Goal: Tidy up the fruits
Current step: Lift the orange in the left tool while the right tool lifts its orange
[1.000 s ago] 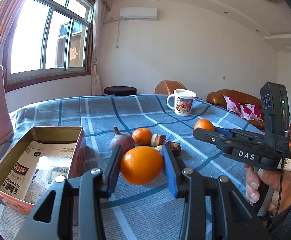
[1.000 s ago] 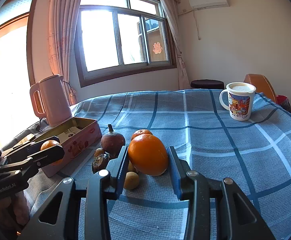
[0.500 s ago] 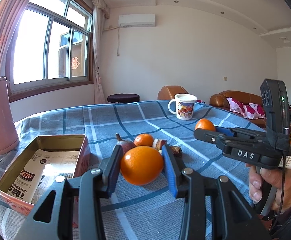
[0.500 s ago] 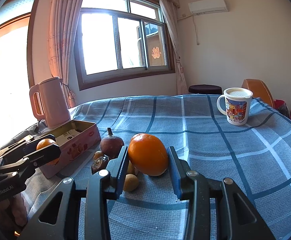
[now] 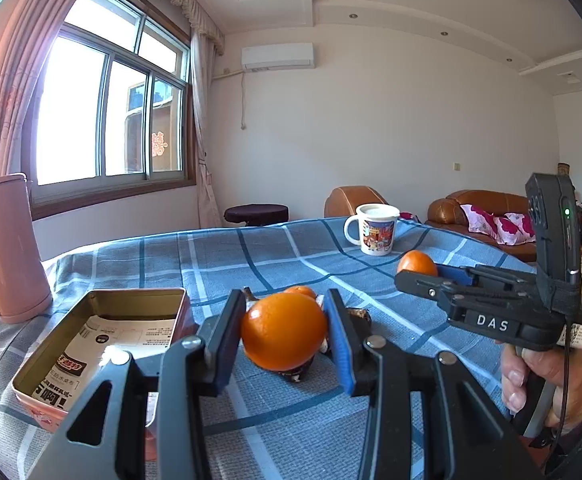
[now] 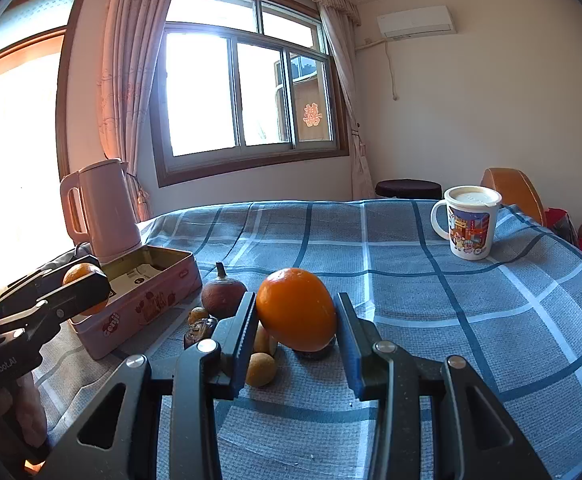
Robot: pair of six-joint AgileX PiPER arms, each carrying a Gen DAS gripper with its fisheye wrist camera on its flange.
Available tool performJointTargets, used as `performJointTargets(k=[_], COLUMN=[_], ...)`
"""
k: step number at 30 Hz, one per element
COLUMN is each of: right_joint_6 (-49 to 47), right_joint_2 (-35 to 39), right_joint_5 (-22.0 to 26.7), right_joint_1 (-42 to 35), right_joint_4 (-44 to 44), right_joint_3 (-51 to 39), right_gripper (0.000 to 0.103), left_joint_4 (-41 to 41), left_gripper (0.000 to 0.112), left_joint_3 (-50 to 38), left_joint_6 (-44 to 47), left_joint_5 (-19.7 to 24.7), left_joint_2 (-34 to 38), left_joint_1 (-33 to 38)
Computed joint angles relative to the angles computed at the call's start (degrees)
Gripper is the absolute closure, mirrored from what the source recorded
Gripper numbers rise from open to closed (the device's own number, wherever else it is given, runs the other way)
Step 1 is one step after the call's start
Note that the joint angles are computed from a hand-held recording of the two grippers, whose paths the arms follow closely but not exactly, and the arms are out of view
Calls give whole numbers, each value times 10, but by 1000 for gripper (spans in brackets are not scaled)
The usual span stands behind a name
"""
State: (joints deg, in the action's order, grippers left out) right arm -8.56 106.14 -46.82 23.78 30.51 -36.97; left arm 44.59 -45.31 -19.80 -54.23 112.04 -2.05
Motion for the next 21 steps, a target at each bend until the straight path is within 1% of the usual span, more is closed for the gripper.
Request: performJointTargets(k=[6,10,17,21], right_joint_6=[-6,-22,-68,-80], right_joint_2=[0,0,2,3], right_joint_5=[-9,-18,-18,-5], right_joint_1=[6,15,33,34], right_joint_4=[9,26,66,72], right_joint_3=[3,4,-6,-15], right_gripper=[63,63,63,63], left_joint_4=[-3,-25,-43,-44], left_gripper=[70,70,70,70], left_joint_3=[2,12,5,-8], left_joint_6=[1,25,29,21], left_joint_5=[-3,-11,1,18], left_joint_2=[-4,-14,-21,-18], left_joint_1=[3,1,3,4])
